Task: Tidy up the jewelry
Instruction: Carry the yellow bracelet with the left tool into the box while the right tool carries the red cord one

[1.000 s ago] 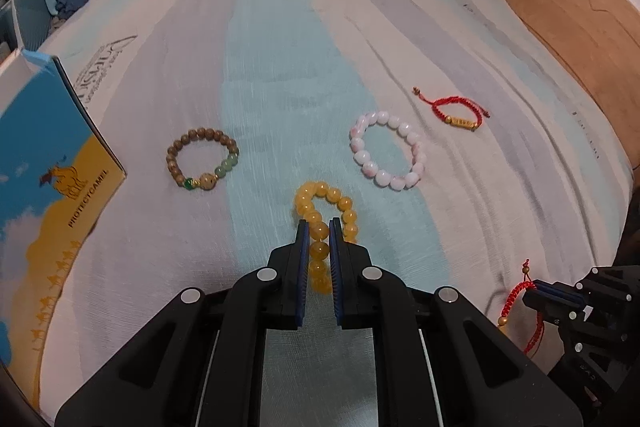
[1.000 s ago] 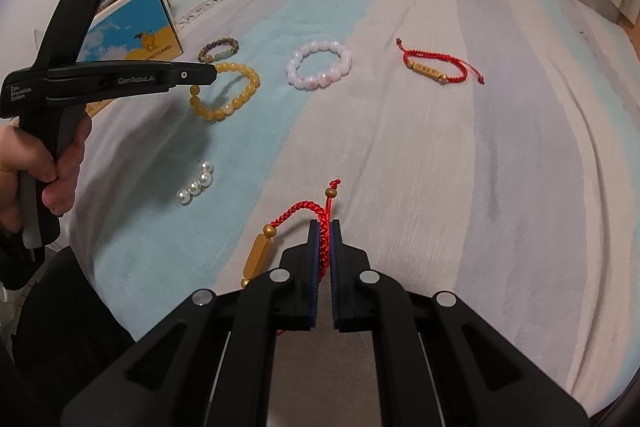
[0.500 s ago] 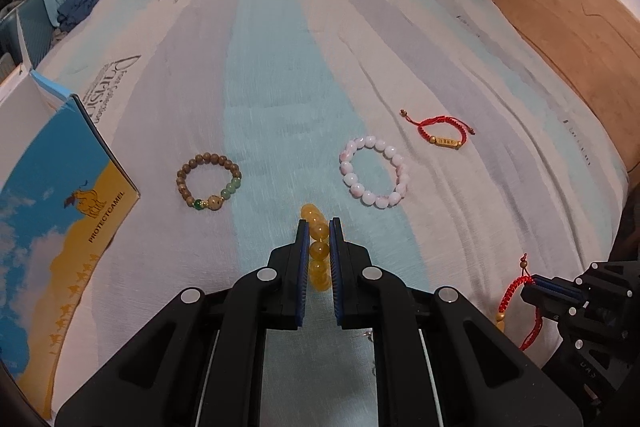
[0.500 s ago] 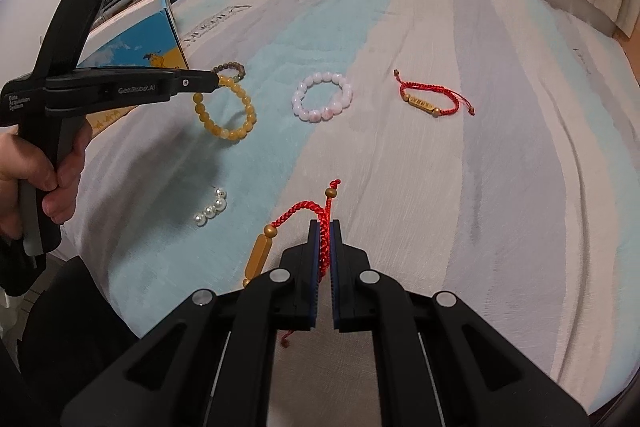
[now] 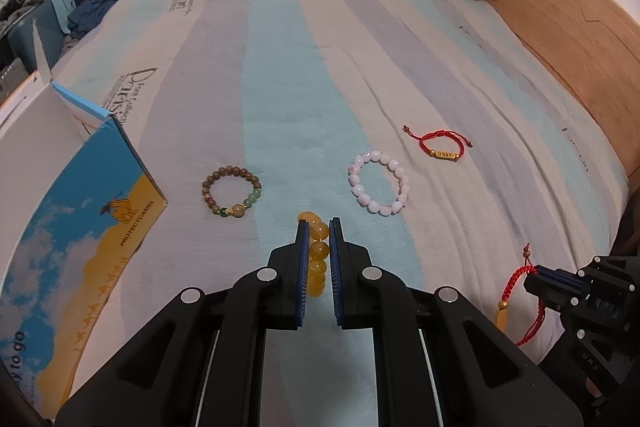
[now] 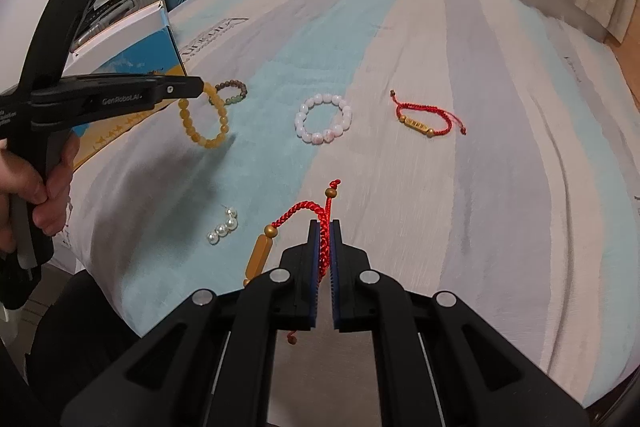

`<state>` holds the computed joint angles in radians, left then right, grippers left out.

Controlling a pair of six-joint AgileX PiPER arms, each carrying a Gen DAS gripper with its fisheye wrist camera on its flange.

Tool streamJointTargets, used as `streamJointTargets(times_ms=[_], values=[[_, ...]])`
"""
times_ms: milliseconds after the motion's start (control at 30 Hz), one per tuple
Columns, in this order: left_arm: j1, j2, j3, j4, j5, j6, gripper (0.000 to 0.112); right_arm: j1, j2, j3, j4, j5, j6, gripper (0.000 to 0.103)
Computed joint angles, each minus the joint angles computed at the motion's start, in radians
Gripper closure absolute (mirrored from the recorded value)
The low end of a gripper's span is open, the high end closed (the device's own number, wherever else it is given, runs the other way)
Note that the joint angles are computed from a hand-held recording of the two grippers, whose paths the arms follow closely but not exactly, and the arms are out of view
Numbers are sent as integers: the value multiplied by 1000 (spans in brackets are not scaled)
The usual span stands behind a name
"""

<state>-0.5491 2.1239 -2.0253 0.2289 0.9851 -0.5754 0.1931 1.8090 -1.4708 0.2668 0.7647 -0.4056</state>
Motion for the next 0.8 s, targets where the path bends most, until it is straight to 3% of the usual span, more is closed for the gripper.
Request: streamJointTargets(times_ms=[800], values=[[6, -200, 158, 86, 36, -62, 103, 94, 9, -178, -102, 81, 165, 99]])
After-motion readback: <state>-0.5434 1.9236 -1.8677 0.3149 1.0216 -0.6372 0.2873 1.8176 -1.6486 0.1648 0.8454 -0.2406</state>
